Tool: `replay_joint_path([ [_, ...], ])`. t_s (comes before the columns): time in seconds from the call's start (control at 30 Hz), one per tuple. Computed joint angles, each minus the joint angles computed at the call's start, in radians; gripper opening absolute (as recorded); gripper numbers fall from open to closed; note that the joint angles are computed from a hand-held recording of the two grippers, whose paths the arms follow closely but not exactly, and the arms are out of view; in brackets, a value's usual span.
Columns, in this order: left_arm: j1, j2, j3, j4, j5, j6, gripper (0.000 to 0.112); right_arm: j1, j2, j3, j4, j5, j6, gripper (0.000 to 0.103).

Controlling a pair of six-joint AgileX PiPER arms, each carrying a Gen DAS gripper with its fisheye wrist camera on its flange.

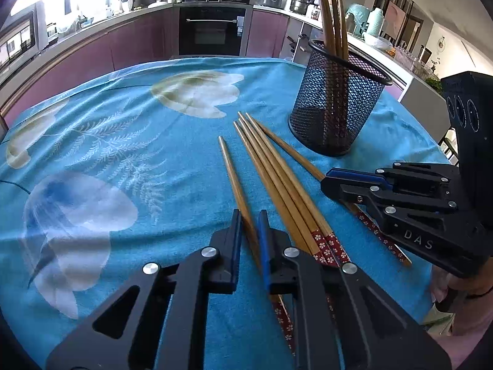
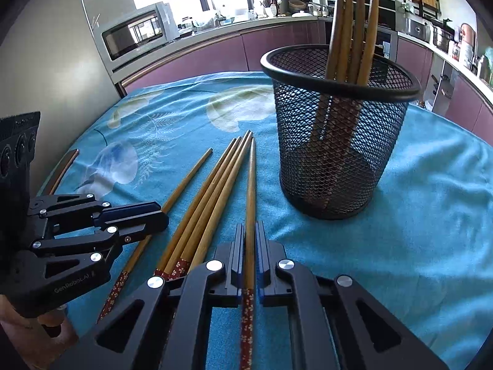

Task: Organize utensils
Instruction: 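Grasp a wooden chopstick with the left tool while the right tool grasps another, then lift the left tool's chopstick upright over the holder while the right tool lifts its own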

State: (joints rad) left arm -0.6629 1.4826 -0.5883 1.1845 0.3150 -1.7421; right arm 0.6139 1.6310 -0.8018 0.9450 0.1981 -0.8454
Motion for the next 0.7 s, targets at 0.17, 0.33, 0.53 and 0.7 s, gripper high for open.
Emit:
replay_joint_path([
  [0.17, -0.003, -0.011, 0.007, 0.005, 0.008, -0.017, 0.008, -0.031, -0.034, 0.031, 0.170, 0.020, -0.164, 0.005],
  [0.33, 0.003, -0.049, 0.027, 0.004, -0.025, -0.009, 0.008, -0.050, -0.076, 0.056, 0.270, 0.065, -0.290, 0.005],
  [0.53, -0.010, -0.073, 0.036, 0.005, -0.042, 0.000, 0.008, -0.040, -0.085, 0.061, 0.230, 0.092, -0.276, 0.005],
  [0.7, -0.005, -0.054, 0.035, 0.010, -0.064, 0.005, 0.008, -0.026, -0.074, 0.058, 0.183, 0.096, -0.241, 0.005],
])
